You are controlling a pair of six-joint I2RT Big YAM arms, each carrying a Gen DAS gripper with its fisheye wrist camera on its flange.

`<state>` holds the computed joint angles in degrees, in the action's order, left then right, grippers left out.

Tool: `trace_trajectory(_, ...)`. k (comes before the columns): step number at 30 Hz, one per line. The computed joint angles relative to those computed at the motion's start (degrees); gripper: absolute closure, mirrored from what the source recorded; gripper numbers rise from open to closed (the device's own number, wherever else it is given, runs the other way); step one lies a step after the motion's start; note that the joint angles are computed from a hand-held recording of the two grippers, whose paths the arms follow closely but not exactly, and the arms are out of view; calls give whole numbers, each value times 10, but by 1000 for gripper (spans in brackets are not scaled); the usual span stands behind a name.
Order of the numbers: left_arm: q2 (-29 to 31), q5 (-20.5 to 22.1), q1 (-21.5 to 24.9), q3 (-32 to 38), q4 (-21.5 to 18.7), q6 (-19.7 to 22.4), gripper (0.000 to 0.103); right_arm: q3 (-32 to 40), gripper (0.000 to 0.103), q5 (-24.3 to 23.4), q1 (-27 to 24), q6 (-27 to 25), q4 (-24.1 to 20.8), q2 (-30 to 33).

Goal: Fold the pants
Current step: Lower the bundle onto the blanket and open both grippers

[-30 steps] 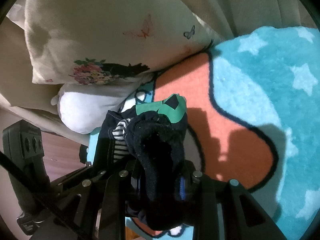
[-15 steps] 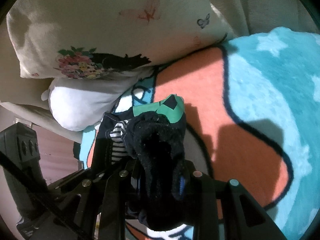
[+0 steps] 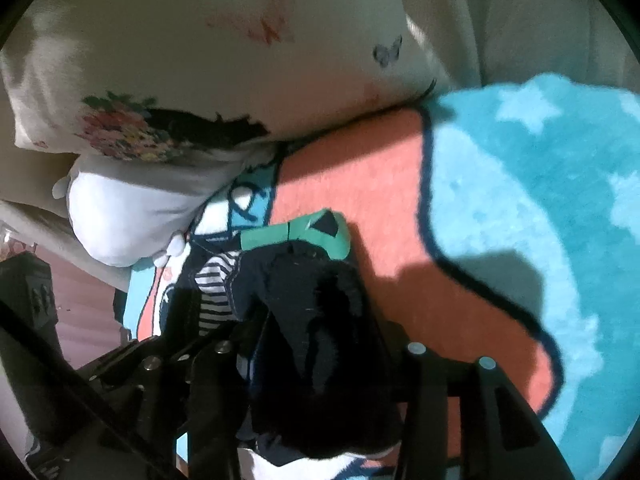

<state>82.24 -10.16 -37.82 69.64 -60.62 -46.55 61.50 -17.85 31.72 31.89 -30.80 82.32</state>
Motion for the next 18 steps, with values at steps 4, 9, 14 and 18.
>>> trace_trajectory(4, -11, -7, -2, -5, -4, -1, 62, -16, 54, 43, 6, 0, 5, -43)
trace_trajectory(9, -21, 0, 0, -21, 3, -8, 61, -16, 60, 75, 21, -24, -10, -49)
trace_trajectory(14, -31, 9, 2, -30, 6, -11, 55, -3, 60, 92, 28, -29, -41, -6)
trace_trajectory(18, -49, 4, -6, -37, 1, -7, 54, -16, 60, 109, 31, -11, -35, -29)
